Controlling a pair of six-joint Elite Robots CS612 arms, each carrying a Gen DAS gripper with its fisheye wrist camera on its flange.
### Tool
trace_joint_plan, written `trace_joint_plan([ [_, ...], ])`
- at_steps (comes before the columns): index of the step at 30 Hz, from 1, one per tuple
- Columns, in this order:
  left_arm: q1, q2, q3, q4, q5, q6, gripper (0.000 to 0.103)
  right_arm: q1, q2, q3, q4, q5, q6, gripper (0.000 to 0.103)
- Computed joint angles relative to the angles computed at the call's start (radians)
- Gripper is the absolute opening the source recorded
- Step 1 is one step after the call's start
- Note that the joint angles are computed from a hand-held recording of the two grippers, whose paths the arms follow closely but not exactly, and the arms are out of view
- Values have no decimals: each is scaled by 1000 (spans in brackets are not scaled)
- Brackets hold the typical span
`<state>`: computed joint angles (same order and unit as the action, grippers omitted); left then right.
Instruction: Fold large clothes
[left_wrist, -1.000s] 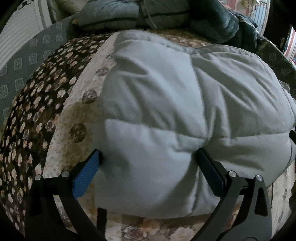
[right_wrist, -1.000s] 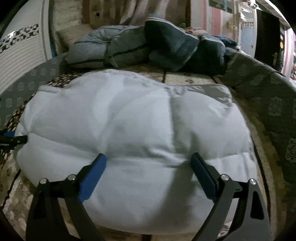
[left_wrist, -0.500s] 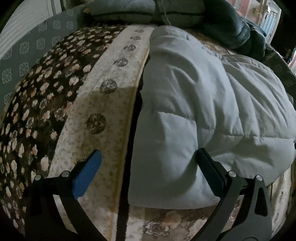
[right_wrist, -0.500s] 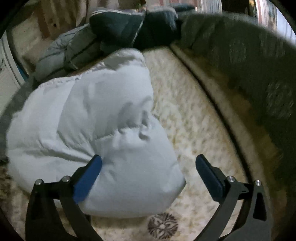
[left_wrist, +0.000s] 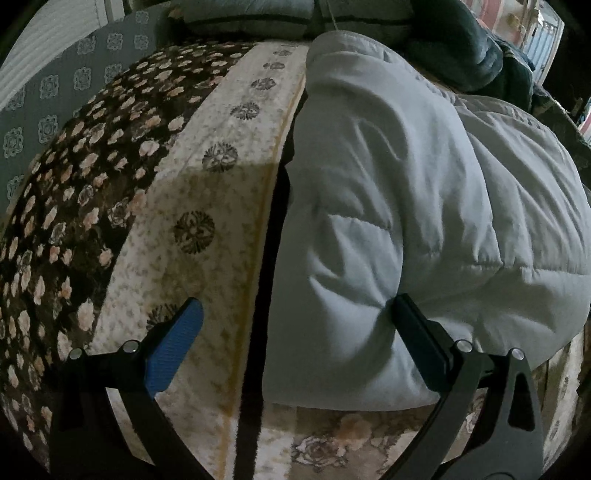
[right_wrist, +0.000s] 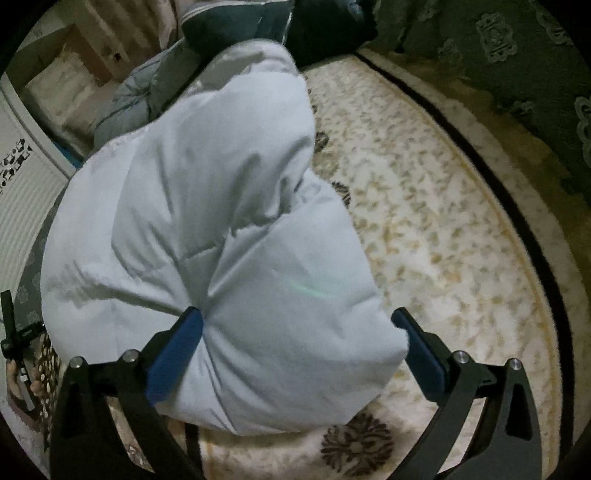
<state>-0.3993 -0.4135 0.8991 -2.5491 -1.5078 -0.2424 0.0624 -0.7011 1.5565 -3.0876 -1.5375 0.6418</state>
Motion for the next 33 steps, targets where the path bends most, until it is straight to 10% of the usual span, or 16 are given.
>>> trace_joint_plan([
  [11, 6, -3, 16, -19, -27, -10, 100, -21, 57, -40, -77, 176, 55, 87],
  [16, 14, 4, 3, -10, -67, -16, 100, 17, 48, -93, 44, 51, -89, 58],
  [21, 23, 8, -13, 19, -105, -11, 100, 59, 54, -173, 215, -97, -180, 55],
  [33, 34, -26, 74, -6, -222, 153, 100, 86, 80, -274, 393, -196, -164, 55],
])
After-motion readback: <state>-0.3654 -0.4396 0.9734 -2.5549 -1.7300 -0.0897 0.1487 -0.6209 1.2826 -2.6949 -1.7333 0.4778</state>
